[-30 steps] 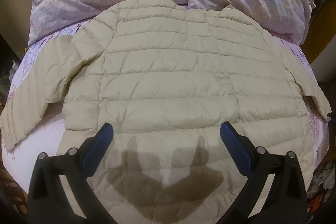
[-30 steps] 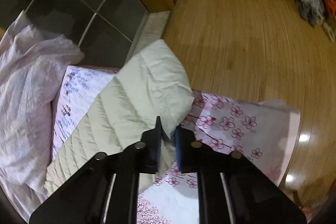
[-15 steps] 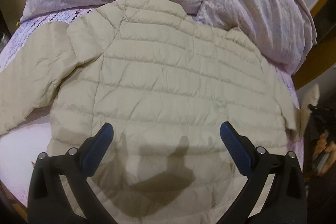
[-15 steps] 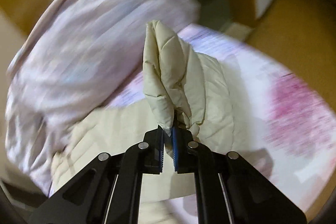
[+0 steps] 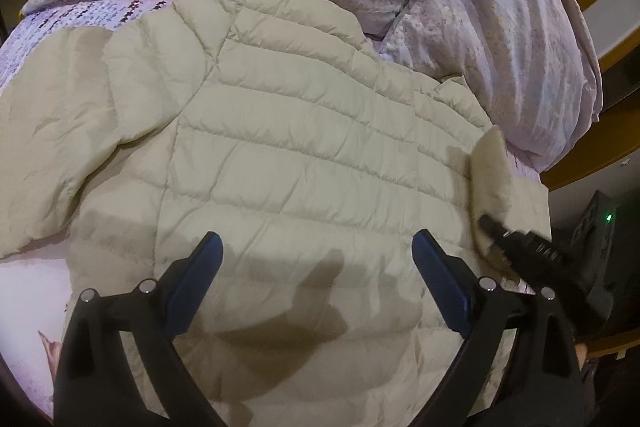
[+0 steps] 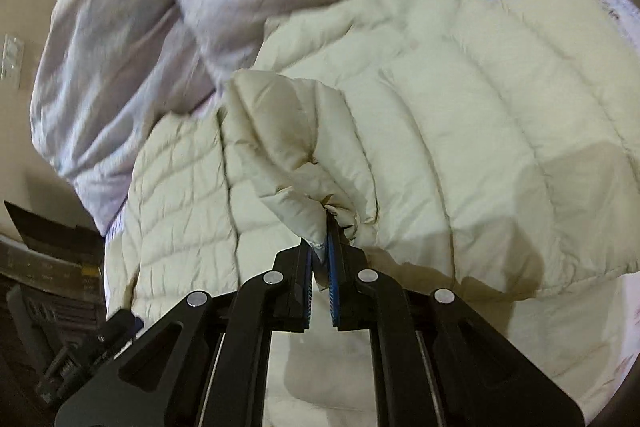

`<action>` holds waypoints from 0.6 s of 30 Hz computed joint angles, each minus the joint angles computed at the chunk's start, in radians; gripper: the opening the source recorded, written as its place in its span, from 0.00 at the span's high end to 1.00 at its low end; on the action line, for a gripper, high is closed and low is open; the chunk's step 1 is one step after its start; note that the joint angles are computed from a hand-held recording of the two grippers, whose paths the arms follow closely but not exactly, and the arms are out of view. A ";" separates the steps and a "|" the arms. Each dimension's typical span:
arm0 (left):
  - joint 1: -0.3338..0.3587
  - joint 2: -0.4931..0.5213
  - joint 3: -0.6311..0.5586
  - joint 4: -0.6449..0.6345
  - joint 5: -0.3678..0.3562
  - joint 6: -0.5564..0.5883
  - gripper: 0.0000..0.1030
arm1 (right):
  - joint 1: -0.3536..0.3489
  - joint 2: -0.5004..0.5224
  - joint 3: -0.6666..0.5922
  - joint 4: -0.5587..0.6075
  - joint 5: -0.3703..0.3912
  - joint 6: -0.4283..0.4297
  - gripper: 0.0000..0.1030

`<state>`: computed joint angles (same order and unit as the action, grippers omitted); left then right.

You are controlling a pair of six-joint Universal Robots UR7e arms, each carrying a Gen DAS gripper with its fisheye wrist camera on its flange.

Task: Fold large clothes
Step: 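Fold the held sleeve across the jacket back and release with the right gripper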

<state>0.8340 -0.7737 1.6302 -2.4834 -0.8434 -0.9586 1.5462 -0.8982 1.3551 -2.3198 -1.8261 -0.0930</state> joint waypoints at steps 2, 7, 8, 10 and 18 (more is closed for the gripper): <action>0.007 0.008 -0.016 -0.007 -0.009 0.011 0.08 | 0.008 0.003 0.011 0.010 -0.002 -0.005 0.93; 0.024 0.036 -0.070 -0.040 -0.048 0.059 0.08 | 0.036 0.024 0.018 0.029 0.000 -0.025 0.93; 0.026 0.043 -0.083 -0.044 -0.054 0.067 0.08 | 0.042 0.026 0.025 0.029 0.000 -0.034 0.93; 0.031 0.061 -0.118 -0.050 -0.071 0.090 0.09 | 0.054 0.030 0.039 0.027 0.001 -0.058 0.93; 0.065 0.121 -0.213 -0.029 -0.169 0.098 0.41 | 0.076 0.016 0.101 -0.033 -0.014 -0.118 0.93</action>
<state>0.8988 -0.6525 1.4174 -2.5123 -1.0120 -0.8606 1.6225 -0.8825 1.4559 -2.3530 -1.8404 -0.2112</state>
